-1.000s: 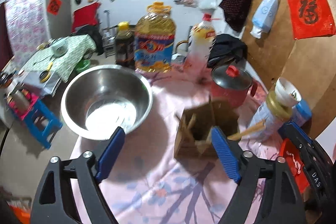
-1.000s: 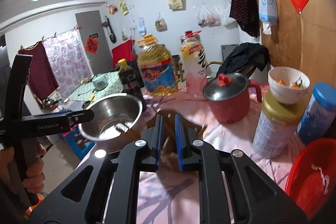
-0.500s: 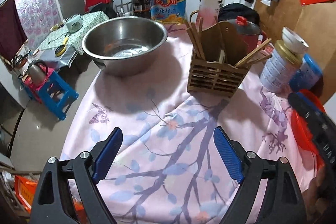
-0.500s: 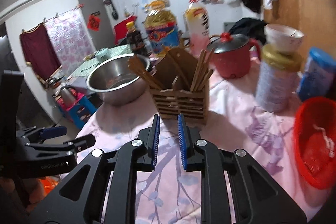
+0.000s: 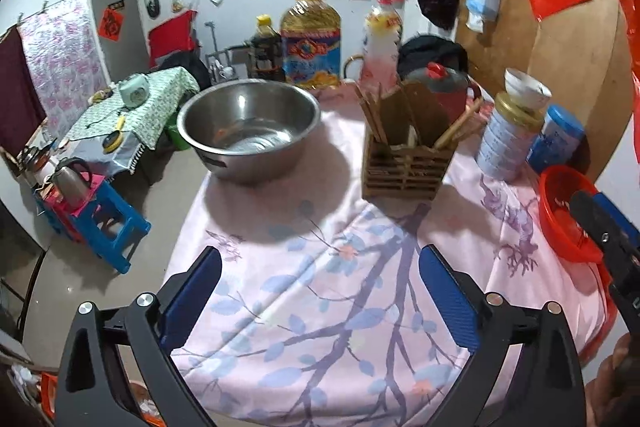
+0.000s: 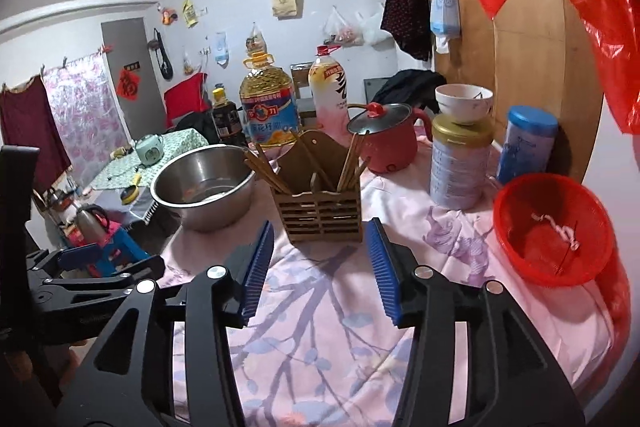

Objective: Organize utensils

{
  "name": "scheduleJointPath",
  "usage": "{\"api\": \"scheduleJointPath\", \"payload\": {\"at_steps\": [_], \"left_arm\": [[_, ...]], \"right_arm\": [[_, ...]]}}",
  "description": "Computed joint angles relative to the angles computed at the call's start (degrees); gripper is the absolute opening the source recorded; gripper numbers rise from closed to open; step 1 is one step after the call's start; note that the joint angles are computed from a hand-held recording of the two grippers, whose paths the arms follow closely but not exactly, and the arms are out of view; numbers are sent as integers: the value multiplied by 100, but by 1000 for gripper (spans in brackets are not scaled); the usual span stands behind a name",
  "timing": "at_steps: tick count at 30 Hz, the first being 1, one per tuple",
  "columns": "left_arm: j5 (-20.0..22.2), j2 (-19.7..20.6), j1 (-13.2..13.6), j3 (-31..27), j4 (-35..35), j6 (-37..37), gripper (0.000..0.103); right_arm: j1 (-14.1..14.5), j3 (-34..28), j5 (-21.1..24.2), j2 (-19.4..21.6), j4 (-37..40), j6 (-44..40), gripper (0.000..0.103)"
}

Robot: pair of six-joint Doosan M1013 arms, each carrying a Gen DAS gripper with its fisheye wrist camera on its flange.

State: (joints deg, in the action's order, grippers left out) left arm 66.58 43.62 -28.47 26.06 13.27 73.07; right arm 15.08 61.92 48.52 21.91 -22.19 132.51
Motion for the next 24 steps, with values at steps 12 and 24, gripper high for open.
{"api": "scheduleJointPath", "payload": {"at_steps": [12, 24], "left_arm": [[109, 21, -135, -62, 492, -741, 97], [194, 38, -197, -69, 632, -826, 97]], "right_arm": [[-66, -159, -24, 101, 240, -655, 63], [-122, -95, 61, 63, 366, -801, 63]]}}
